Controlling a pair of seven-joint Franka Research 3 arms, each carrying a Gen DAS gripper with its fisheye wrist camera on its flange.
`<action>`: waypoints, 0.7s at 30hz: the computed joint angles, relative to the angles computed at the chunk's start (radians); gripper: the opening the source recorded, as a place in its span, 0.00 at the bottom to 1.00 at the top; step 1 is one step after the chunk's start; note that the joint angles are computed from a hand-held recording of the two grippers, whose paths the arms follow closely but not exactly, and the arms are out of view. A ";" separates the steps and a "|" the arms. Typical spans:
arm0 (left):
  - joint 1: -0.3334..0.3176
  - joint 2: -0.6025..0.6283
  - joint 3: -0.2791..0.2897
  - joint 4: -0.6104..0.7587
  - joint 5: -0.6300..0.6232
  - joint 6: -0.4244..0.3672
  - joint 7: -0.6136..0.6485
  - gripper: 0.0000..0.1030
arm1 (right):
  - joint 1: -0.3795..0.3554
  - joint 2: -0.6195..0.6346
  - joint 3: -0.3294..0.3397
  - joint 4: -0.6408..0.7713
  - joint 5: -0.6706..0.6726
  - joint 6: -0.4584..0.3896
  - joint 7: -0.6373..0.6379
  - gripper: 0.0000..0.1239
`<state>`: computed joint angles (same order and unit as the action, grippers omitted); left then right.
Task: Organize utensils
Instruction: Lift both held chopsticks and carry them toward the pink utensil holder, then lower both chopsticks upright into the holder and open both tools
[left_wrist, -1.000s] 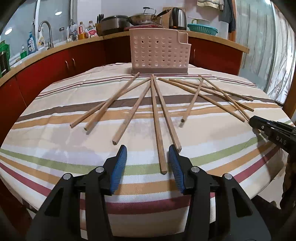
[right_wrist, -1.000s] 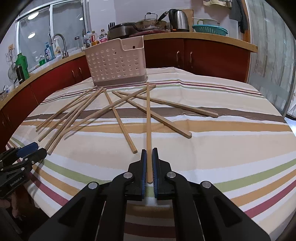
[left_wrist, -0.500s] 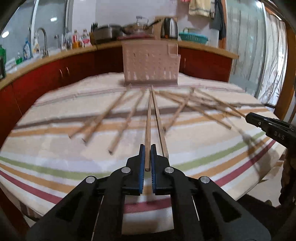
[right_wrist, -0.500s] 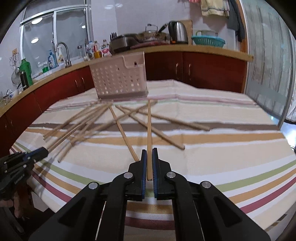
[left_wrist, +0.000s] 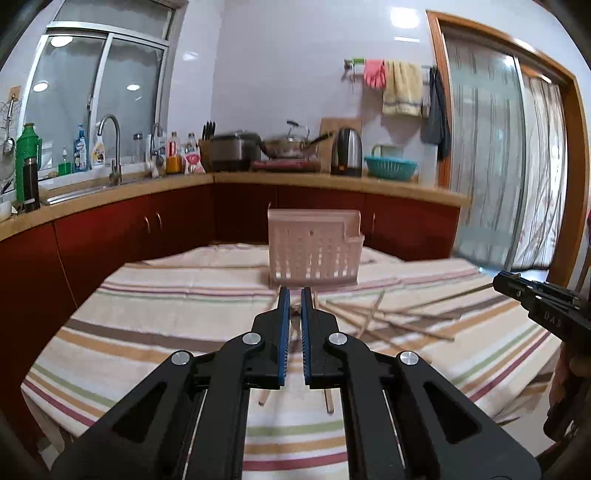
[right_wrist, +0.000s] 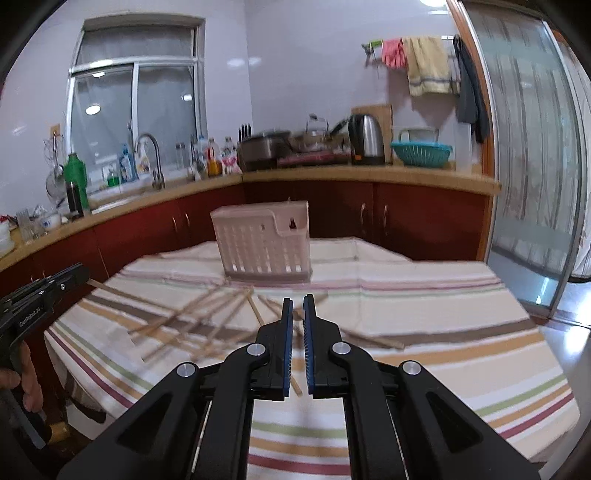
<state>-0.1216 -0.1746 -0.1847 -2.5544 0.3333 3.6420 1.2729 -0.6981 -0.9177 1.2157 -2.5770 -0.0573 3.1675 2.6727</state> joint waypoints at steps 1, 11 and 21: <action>-0.009 -0.007 0.018 0.008 0.029 -0.006 -0.030 0.06 | 0.002 -0.005 -0.005 0.002 -0.001 0.000 -0.002 0.05; -0.023 0.014 0.082 0.121 0.256 -0.058 -0.211 0.06 | -0.037 0.018 -0.033 0.053 -0.008 0.030 -0.060 0.05; 0.003 0.142 0.045 0.280 0.253 -0.076 -0.209 0.07 | -0.190 0.122 0.059 0.150 0.017 0.077 -0.120 0.05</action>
